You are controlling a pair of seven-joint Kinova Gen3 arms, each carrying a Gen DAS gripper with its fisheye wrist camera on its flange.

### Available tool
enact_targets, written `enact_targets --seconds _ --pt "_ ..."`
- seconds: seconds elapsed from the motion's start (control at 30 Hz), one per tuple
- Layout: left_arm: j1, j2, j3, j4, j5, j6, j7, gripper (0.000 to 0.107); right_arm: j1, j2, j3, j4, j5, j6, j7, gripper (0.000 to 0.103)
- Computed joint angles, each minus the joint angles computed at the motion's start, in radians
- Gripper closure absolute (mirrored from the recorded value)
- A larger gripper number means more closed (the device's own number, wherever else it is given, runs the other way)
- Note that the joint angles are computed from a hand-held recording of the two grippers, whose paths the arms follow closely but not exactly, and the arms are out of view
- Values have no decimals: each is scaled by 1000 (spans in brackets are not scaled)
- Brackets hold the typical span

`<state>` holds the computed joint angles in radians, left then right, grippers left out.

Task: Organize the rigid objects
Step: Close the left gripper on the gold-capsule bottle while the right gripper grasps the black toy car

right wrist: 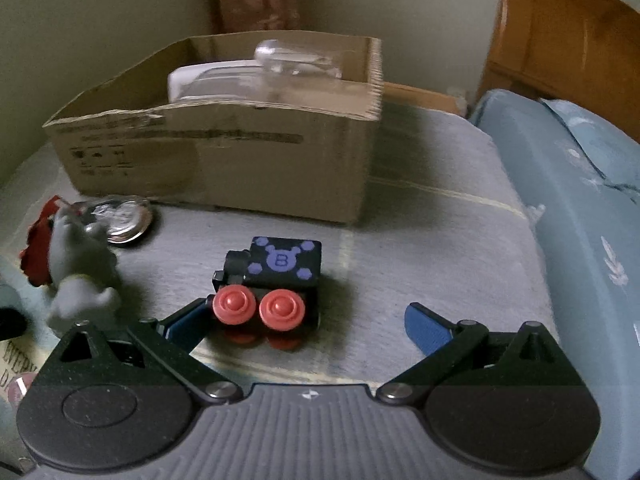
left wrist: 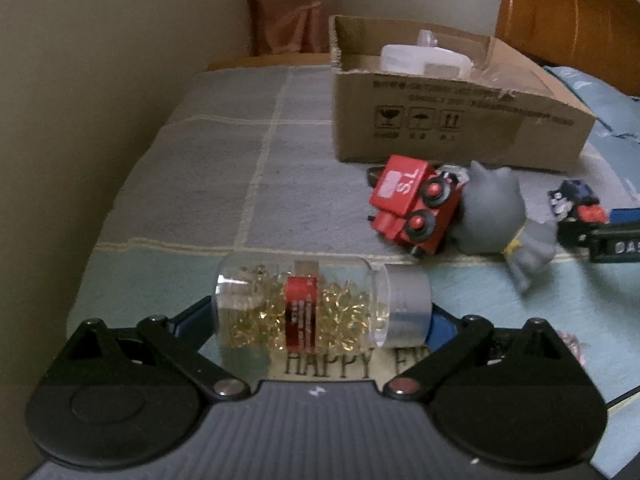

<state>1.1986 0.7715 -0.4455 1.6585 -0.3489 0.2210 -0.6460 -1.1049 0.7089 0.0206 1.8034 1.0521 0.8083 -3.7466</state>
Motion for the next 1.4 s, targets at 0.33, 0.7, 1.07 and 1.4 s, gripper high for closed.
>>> enact_targets --seconds 0.33,0.7,1.07,1.4 --pt "49 22 -47 -22 -37 30 73 8 5 8 2 -16 48 -24 33 12" --pt "-48 -11 43 6 -24 -31 -37 13 19 3 3 -40 36 -28 89 43" --pt "-271 -87 278 19 60 -24 -318 14 20 -34 -13 -19 11 -26 226 45" --pt "-352 -149 364 -17 69 30 -479 13 24 -150 -36 71 100 -72 159 45"
